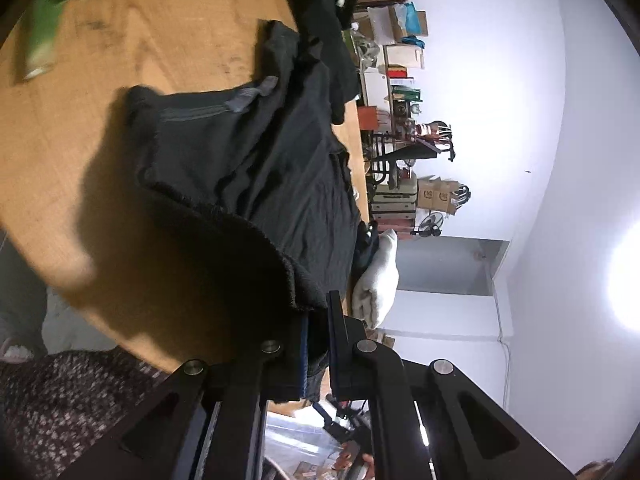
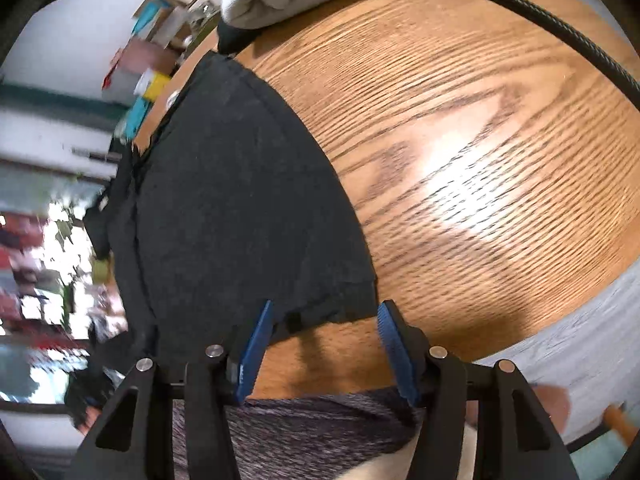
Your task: Fold clothes
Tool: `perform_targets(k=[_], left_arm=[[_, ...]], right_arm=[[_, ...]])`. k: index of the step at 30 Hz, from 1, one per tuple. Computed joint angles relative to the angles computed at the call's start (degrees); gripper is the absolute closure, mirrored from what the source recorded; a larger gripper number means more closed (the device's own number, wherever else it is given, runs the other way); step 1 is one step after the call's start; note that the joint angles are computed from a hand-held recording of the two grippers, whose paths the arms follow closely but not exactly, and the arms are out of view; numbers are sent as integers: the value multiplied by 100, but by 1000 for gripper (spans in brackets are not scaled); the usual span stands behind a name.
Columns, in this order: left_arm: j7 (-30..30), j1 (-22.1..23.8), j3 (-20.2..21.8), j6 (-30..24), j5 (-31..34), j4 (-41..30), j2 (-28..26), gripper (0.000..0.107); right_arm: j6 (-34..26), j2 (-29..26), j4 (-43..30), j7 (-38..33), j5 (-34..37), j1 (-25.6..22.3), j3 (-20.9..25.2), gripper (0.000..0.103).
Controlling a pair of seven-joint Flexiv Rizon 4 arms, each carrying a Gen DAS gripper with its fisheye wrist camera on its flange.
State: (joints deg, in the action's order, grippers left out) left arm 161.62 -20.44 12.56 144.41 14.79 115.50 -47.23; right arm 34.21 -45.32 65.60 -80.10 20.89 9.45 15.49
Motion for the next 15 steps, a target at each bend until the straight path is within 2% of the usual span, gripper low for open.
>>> perform_targets(k=[4, 5, 6, 7, 8, 9, 12, 15], left_arm=[[89, -248, 69, 450, -417, 250, -165, 99], [88, -266, 48, 503, -474, 266, -200, 99], [79, -271, 26, 574, -500, 272, -252, 99], [75, -278, 15, 639, -533, 275, -291, 99], [70, -295, 13, 750, -599, 272, -346, 99], [67, -310, 10, 856, -666, 272, -396, 99], [108, -382, 44, 1135, -979, 346, -459, 99], [181, -301, 88, 1061, -1122, 398, -344, 99]], right_arm=[[-26, -75, -128, 306, -16, 107, -40, 45], [-40, -96, -163, 369, -15, 124, -37, 50], [-83, -131, -210, 392, 30, 104, 2, 64], [-117, -187, -258, 406, 129, 56, 61, 72], [-152, -243, -307, 418, 232, 11, 115, 91], [-174, -295, -347, 410, 350, -42, 174, 96], [-179, -346, -397, 186, 659, -179, 332, 96], [7, -383, -616, -56, 781, -155, 352, 96]])
